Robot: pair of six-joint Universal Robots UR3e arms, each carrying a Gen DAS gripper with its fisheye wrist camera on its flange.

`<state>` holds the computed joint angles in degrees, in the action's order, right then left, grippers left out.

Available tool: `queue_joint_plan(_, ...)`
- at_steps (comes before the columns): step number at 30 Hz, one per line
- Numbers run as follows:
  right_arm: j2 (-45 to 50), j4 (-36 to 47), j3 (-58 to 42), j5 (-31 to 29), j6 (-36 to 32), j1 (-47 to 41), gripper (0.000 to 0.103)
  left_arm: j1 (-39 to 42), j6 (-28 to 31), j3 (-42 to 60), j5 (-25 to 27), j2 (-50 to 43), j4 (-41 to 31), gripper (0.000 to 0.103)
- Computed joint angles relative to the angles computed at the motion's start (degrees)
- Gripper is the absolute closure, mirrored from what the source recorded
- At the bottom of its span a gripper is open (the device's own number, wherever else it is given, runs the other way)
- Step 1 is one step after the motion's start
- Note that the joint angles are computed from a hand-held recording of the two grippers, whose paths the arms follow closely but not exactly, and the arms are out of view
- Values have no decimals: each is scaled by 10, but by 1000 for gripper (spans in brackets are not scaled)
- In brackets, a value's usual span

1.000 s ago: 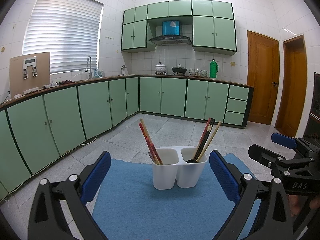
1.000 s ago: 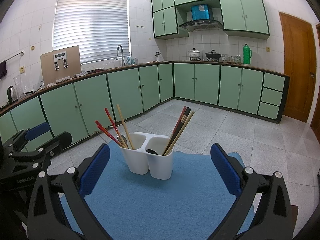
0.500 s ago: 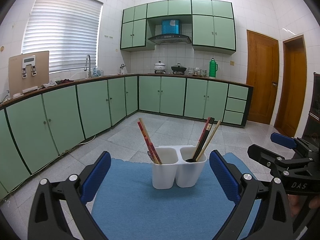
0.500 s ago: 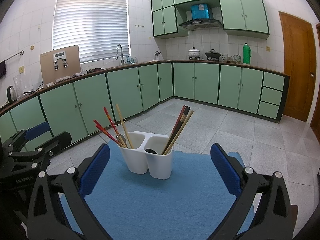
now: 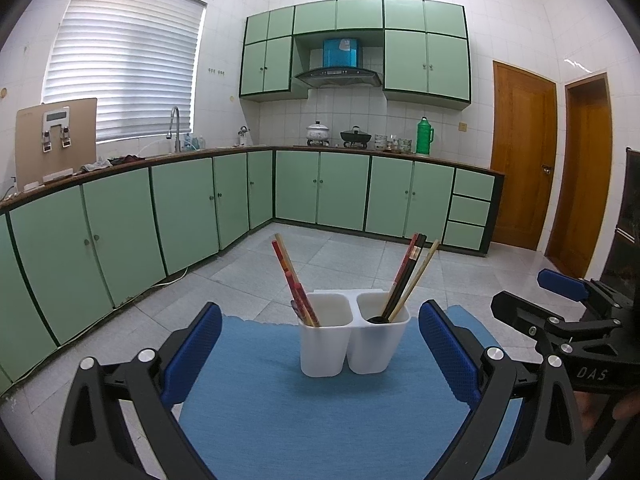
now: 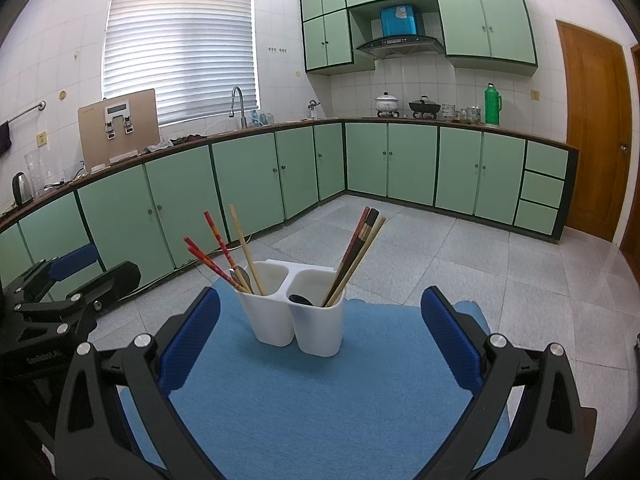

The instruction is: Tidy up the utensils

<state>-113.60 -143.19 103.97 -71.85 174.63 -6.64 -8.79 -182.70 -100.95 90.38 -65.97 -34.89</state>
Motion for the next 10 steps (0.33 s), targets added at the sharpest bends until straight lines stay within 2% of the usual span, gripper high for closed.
queue_joint_plan(10,-1,-2,5,3,-1,-4,5,2,0,-8,1,2,4,6)
